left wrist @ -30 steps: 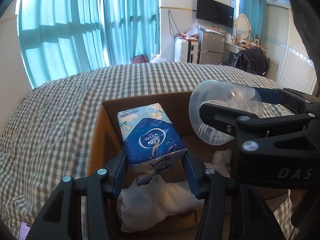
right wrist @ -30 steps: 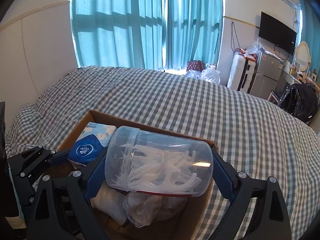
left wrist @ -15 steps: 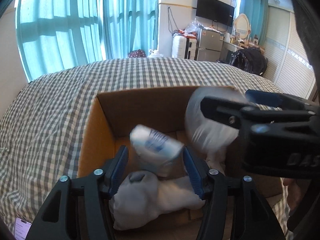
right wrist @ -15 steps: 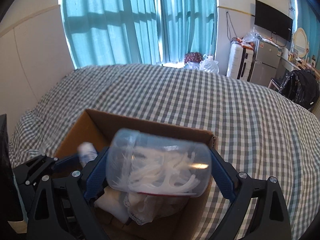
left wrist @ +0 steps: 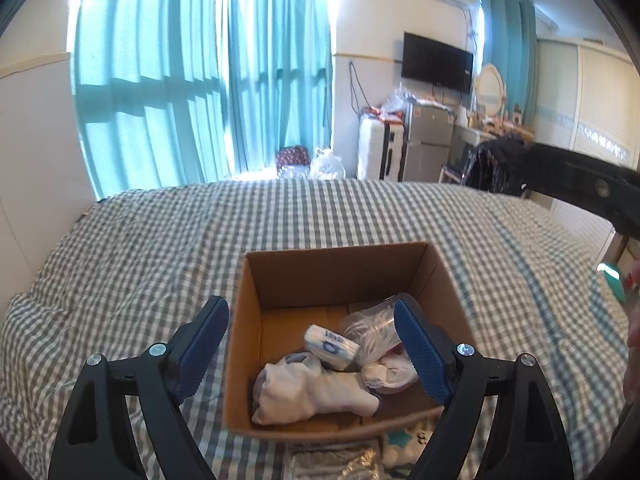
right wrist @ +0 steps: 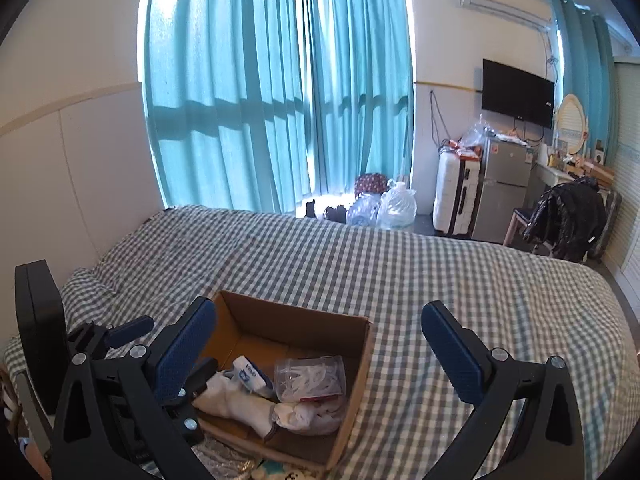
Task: Organize objects
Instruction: 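Open both tools and withdraw them from the box, then grasp the white tube with the left tool while the right grasps the bear toy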
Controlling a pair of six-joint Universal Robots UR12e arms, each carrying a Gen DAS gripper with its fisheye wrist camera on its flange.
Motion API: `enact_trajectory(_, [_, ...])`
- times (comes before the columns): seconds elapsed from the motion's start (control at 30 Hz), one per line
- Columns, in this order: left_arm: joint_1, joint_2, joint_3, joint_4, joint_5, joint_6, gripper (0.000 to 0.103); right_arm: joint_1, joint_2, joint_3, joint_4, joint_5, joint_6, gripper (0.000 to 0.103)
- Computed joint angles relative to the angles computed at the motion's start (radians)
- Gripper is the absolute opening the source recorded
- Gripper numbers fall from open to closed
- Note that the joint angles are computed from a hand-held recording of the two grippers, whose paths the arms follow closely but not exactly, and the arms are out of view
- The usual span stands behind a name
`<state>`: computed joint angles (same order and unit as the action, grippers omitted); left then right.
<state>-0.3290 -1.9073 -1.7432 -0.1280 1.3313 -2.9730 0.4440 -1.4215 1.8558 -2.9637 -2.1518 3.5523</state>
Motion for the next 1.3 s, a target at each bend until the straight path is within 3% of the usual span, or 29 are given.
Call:
enact_trajectory(0.4, [0.04,0.145,-0.132,0.077,0.013,-0.017,0.093,0.128,-0.098,0.054,0.025,-0.157,0.01,0.103])
enact_trajectory(0.67, [0.064,0.199,-0.204,0.103,0.008,-0.018,0.093,0.185,-0.112,0.089,0.064,-0.2,0.041,0.103])
enact_trajectory(0.77, [0.064,0.21,-0.233,0.117,0.017,-0.01,0.093,0.193,-0.112,0.109,0.08,-0.189,0.068,0.103])
enact_trajectory(0.83, [0.06,0.211,-0.255,0.137,0.065,-0.022,0.093,0.194,-0.109,0.124,0.093,-0.181,0.097,0.103])
enact_trajectory(1.07, [0.068,0.203,-0.314,0.121,0.095,-0.057,0.093,0.177,-0.087,0.172,0.124,-0.111,0.17,0.103])
enact_trajectory(1.3, [0.053,0.166,-0.332,0.082,0.133,-0.025,0.093,0.148,-0.049,0.202,0.152,-0.02,0.221,0.103])
